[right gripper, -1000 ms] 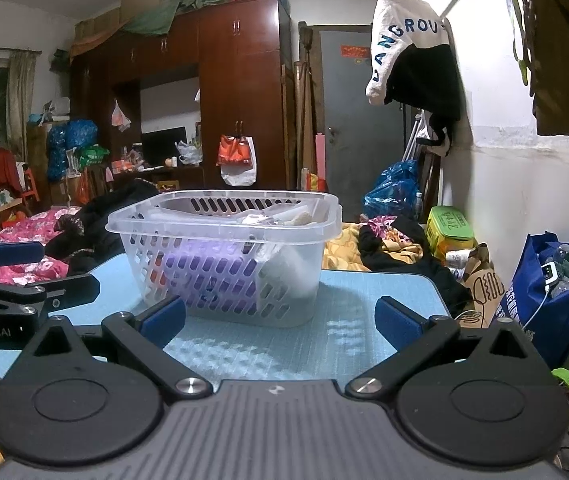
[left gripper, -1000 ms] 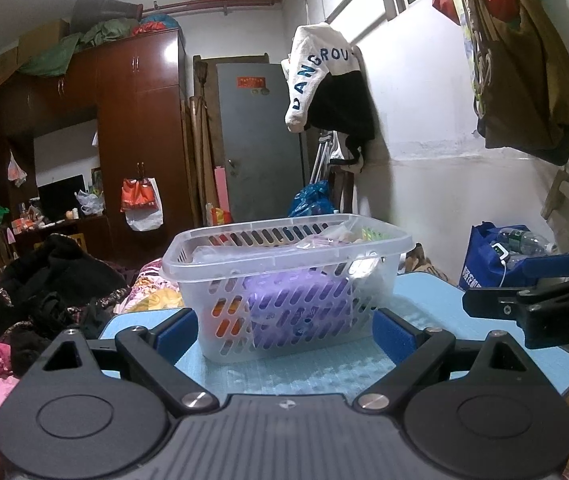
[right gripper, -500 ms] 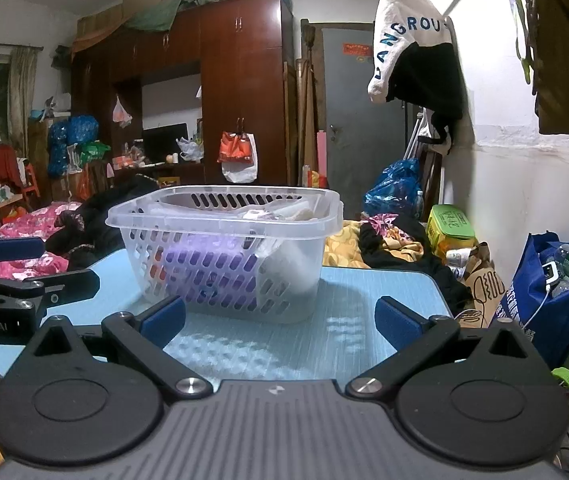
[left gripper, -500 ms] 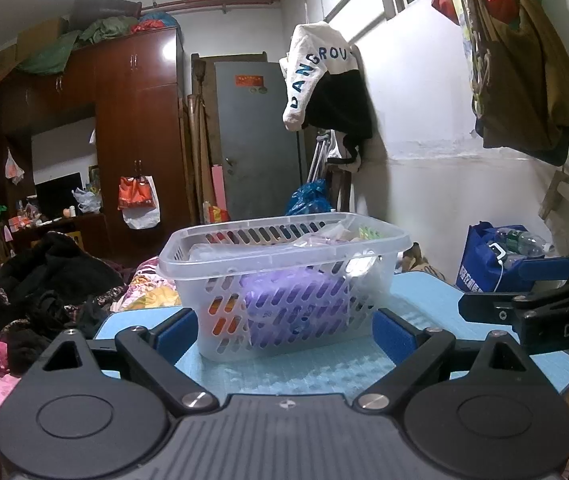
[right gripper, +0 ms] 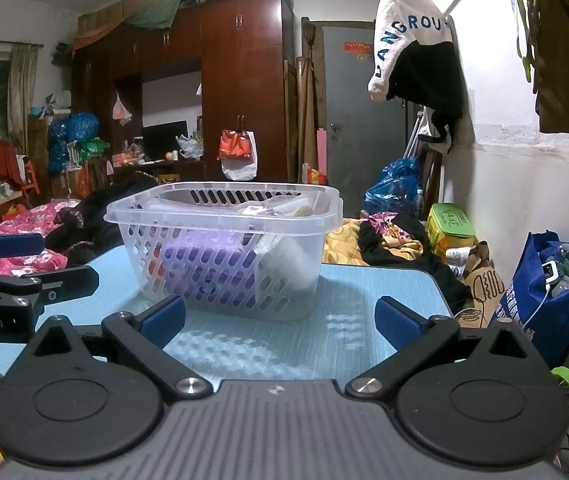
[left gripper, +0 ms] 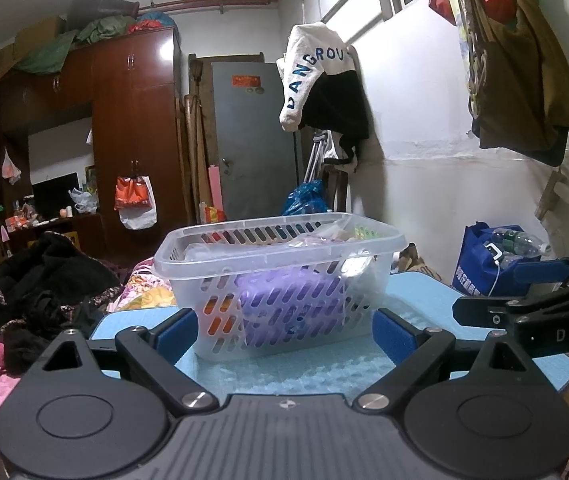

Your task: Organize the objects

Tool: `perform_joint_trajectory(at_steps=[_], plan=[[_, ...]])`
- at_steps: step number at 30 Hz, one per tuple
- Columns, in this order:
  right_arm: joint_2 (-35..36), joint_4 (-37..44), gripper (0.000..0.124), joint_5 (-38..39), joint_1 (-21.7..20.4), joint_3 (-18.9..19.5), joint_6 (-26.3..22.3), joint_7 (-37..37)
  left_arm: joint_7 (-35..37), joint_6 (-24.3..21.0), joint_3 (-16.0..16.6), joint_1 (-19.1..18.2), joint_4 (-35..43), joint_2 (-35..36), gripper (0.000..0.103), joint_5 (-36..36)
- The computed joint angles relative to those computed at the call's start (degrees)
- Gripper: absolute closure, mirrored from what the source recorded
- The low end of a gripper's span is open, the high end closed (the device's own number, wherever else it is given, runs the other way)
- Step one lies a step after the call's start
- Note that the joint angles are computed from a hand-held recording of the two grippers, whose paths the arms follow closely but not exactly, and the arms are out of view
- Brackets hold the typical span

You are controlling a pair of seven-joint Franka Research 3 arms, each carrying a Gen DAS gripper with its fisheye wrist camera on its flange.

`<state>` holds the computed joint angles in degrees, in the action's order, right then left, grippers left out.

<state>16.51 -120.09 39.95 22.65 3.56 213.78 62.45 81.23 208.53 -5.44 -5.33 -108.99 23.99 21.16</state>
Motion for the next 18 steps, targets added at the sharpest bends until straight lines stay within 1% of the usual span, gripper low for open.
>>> perform_joint_trajectory(at_steps=[9, 18], plan=[[0.04, 0.01, 0.021, -0.01, -0.01, -0.03, -0.08, -0.02, -0.49, -0.16, -0.45, 0.42, 0.06, 0.10, 0.007, 0.81], [0.36, -0.04, 0.021, -0.46, -0.19, -0.16, -0.41, 0.07, 0.25, 0.46, -0.06, -0.08, -0.20, 0.18, 0.007, 0.86]])
